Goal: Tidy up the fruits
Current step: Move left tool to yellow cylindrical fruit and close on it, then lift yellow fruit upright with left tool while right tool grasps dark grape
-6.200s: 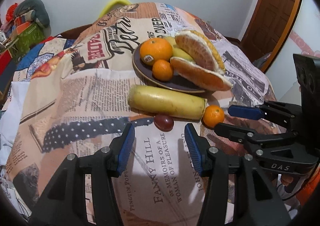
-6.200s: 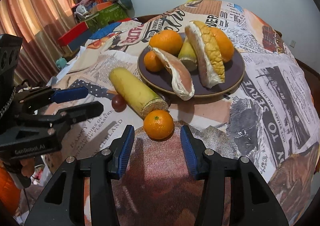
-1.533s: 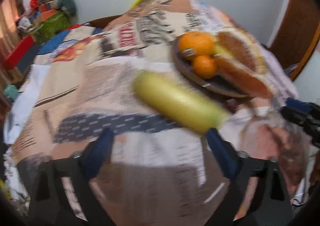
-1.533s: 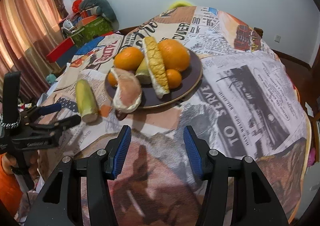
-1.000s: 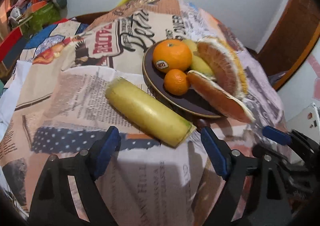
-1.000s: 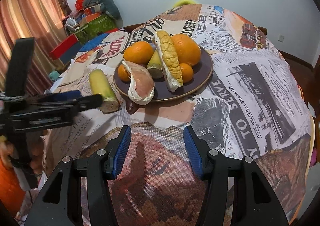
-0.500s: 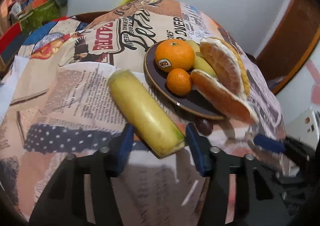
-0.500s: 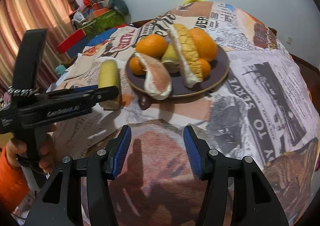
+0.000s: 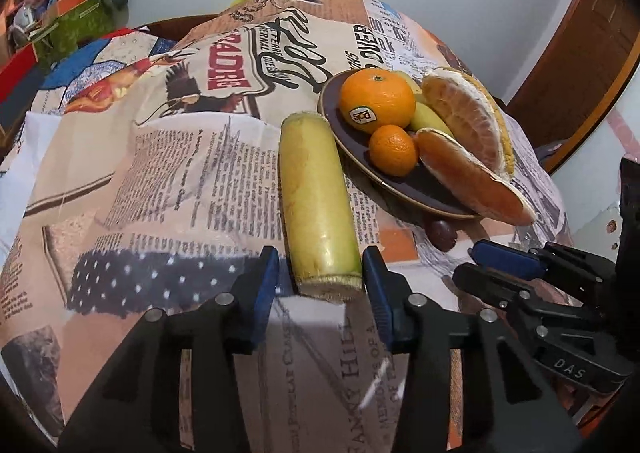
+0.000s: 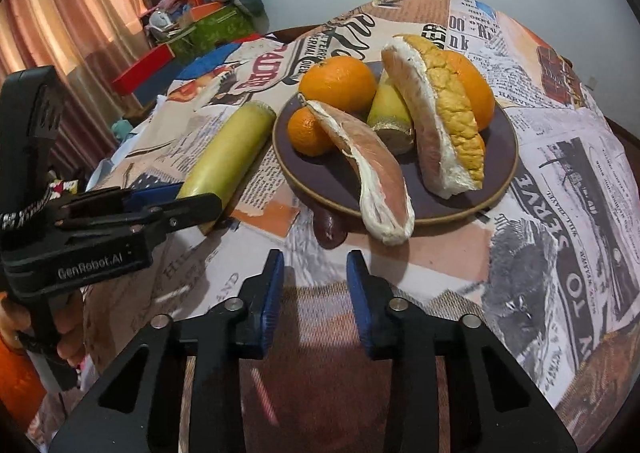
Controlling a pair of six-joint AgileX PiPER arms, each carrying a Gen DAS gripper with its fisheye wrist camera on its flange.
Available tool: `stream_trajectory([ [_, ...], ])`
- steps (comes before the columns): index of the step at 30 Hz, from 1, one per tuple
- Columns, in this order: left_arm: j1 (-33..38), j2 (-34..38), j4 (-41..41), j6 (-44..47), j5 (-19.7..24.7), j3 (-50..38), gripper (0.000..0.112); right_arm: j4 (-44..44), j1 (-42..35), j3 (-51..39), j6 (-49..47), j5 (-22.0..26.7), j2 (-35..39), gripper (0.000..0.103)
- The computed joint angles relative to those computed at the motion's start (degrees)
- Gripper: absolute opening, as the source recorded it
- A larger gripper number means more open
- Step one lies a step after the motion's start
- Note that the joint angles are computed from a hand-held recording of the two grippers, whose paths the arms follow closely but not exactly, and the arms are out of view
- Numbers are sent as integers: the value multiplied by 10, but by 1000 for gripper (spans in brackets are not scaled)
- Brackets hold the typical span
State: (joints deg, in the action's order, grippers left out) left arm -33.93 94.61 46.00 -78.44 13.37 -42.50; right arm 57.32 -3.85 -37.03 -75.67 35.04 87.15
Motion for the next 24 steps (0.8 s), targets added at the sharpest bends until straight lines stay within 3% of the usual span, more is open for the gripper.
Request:
stream_trajectory([
  [6,4,6,88,-73,-22,4,39,-15,34,-13,36,-40,14,25],
  [9,9,-8,143,-118,-42,26,38,-17,47,-18,45,-57,23,19],
  [14,12,-43,46,-16,-47,55,36,-21,48,-24,49,-57,25,13],
  [19,-6,-88,-11,24,-43,94,35,-13,32,-4,25,-41,-3,13],
  [24,-52,-135,-83,81,-2,119,35,-13,-9,31,-4,-13,-51,13],
])
